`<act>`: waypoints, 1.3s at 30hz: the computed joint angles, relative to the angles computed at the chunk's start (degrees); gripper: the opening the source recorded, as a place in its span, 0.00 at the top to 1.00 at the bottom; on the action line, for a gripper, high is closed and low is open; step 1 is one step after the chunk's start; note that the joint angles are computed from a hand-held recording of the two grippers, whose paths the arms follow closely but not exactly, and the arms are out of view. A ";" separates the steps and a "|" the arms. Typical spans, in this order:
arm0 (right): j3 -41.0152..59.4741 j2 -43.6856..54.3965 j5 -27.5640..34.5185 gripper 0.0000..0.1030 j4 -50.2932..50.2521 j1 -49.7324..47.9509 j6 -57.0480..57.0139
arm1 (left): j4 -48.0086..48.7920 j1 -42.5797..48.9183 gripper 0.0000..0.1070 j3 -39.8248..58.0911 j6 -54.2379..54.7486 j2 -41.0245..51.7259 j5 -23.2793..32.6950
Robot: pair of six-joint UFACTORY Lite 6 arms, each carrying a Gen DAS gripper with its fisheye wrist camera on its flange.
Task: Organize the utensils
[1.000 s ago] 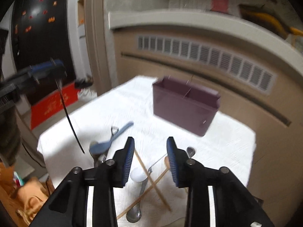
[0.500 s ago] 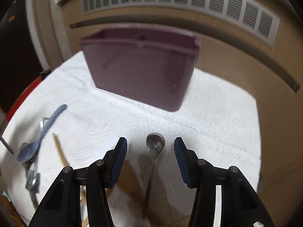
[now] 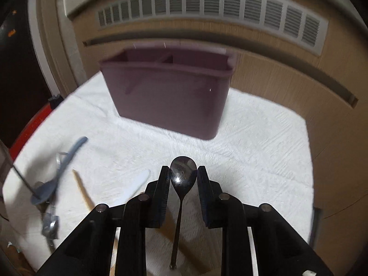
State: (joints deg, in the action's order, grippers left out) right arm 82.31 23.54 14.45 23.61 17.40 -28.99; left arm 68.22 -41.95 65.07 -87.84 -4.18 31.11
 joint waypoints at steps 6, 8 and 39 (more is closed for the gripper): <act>-7.31 -15.19 -2.19 0.94 16.64 -0.38 -15.47 | -0.20 -0.61 0.69 8.12 3.32 4.37 2.23; -2.82 -15.04 -1.15 0.94 17.58 -1.14 -16.92 | -0.92 -0.13 0.69 14.85 7.60 7.82 3.47; 29.05 25.63 12.28 0.25 -9.55 -7.32 25.37 | 3.37 10.51 0.68 2.76 -3.52 7.95 -11.92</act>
